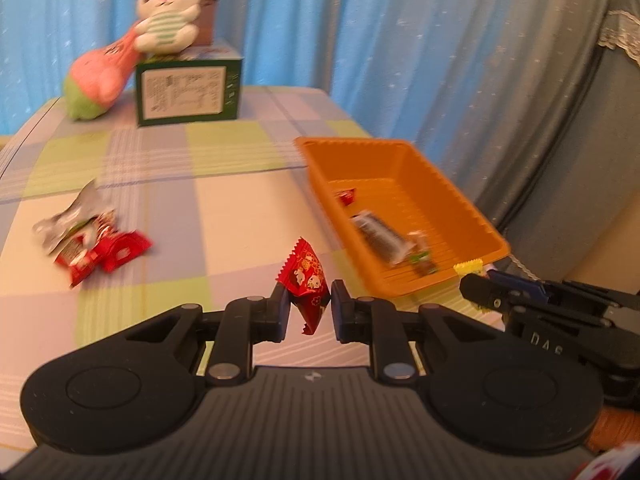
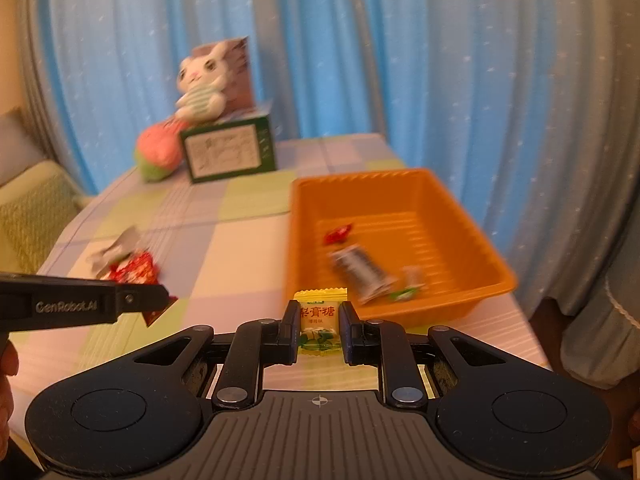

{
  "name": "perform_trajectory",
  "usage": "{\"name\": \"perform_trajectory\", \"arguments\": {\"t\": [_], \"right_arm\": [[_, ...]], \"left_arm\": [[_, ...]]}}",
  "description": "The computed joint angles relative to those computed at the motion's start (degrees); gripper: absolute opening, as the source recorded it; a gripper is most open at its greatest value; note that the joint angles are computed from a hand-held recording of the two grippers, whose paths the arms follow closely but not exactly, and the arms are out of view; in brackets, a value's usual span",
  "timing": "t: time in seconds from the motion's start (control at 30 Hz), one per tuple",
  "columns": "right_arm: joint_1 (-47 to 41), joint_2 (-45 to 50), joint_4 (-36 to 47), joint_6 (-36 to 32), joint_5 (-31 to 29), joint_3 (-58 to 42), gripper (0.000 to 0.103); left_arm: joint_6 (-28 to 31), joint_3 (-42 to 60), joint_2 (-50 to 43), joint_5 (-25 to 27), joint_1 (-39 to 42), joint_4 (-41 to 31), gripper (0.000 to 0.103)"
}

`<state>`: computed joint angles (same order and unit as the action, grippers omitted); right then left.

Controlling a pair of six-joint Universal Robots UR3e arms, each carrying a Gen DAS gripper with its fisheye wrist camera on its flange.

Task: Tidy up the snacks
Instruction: 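Carry the red packet and yellow candy over the orange tray and release both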

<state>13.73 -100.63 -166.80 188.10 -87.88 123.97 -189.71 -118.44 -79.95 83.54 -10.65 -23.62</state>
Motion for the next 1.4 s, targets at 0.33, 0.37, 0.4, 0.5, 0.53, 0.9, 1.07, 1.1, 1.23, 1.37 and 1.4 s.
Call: {"name": "perform_trajectory", "arguments": {"t": [0.33,0.37,0.4,0.5,0.53,0.9,1.07,1.1,1.23,1.37,1.4], "right_arm": [[-8.74,-7.51,3.74,-2.52,4.34,2.4,0.02],[-9.64,-7.66,3.89,-2.86,4.84,2.58,0.02],[-10.39,-7.49,3.85,-3.09,5.13,2.6,0.02],[-12.68,-6.98,3.13,-4.06,6.42,2.95,0.02],[-13.26,-6.6,2.75,-4.4,6.69,2.94,0.02],[-18.92,1.57,-0.32,-6.19,10.26,-0.77,0.02],[-20.01,5.41,0.02,-6.77,11.17,-4.11,0.02],[-20.11,5.94,0.44,-6.85,11.29,-4.84,0.02],[-20.89,7.35,1.65,-7.31,12.07,-6.67,0.02],[-21.64,8.54,3.86,-7.5,13.05,-8.64,0.02],[-21.85,8.78,4.42,-7.57,13.39,-9.01,0.02]], "left_arm": [[1.43,7.5,-6.78,-0.63,-4.13,-0.96,0.019],[1.84,8.17,-7.48,-1.09,-4.15,-1.07,0.019],[2.27,8.91,-8.3,-1.61,-4.15,-1.06,0.019],[3.82,11.18,-10.72,-2.59,-4.26,-0.88,0.019],[4.43,12.13,-11.76,-3.09,-4.19,-0.83,0.019],[6.44,25.57,-23.77,-6.63,-4.48,-1.46,0.019],[6.96,32.31,-29.08,-7.28,-5.19,-2.41,0.019],[7.09,33.57,-30.04,-7.39,-5.3,-2.74,0.019],[7.28,37.57,-32.86,-8.16,-5.54,-4.35,0.019],[7.5,41.28,-34.98,-9.32,-5.55,-6.41,0.019],[7.59,42.45,-35.65,-9.46,-5.61,-7.16,0.019]]}}
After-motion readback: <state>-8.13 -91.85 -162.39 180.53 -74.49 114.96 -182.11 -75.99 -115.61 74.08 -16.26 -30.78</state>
